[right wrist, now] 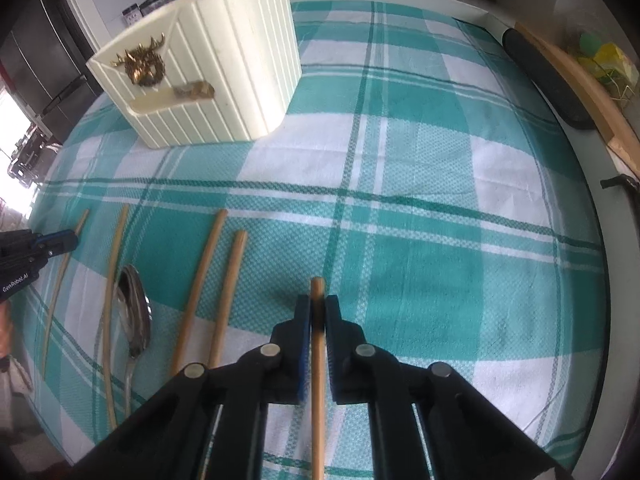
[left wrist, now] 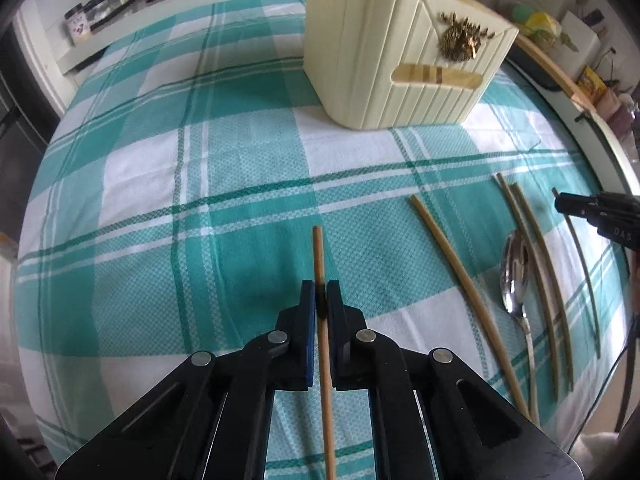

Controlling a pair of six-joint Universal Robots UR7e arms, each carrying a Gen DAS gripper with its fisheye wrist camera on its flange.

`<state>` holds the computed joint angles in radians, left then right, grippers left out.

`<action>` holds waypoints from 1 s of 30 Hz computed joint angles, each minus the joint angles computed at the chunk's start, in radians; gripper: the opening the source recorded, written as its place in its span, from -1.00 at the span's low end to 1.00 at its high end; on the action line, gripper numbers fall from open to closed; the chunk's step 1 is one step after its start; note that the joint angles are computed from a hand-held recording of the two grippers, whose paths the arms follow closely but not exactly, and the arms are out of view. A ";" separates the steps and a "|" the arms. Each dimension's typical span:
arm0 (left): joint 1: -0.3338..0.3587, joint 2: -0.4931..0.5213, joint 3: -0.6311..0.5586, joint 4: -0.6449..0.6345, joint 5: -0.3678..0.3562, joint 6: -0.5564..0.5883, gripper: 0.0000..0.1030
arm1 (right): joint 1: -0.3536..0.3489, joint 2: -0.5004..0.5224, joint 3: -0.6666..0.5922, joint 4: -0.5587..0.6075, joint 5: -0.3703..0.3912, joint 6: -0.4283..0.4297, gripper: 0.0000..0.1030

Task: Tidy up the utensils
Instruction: 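Lift both chopsticks over the cream holder and open both tools to drop them in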

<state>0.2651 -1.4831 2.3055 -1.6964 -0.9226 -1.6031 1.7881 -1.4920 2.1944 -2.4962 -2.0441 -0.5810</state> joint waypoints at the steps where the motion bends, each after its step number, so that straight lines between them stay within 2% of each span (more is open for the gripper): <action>1: -0.024 -0.014 -0.007 0.028 0.016 -0.026 -0.93 | 0.002 -0.022 0.002 0.001 0.028 0.001 -0.86; 8: -0.206 -0.070 -0.112 0.295 0.140 -0.213 -0.93 | 0.062 -0.192 0.016 -0.007 0.163 -0.026 -0.86; 14: -0.309 -0.069 -0.172 0.409 0.202 -0.300 -0.93 | 0.114 -0.314 0.035 -0.052 0.238 -0.048 -0.86; 21: -0.347 -0.048 -0.216 0.450 0.271 -0.333 -0.94 | 0.167 -0.356 0.052 -0.169 0.288 -0.052 -0.87; 30: -0.357 -0.037 -0.262 0.492 0.313 -0.342 -0.95 | 0.209 -0.309 0.015 -0.224 0.306 -0.028 -0.87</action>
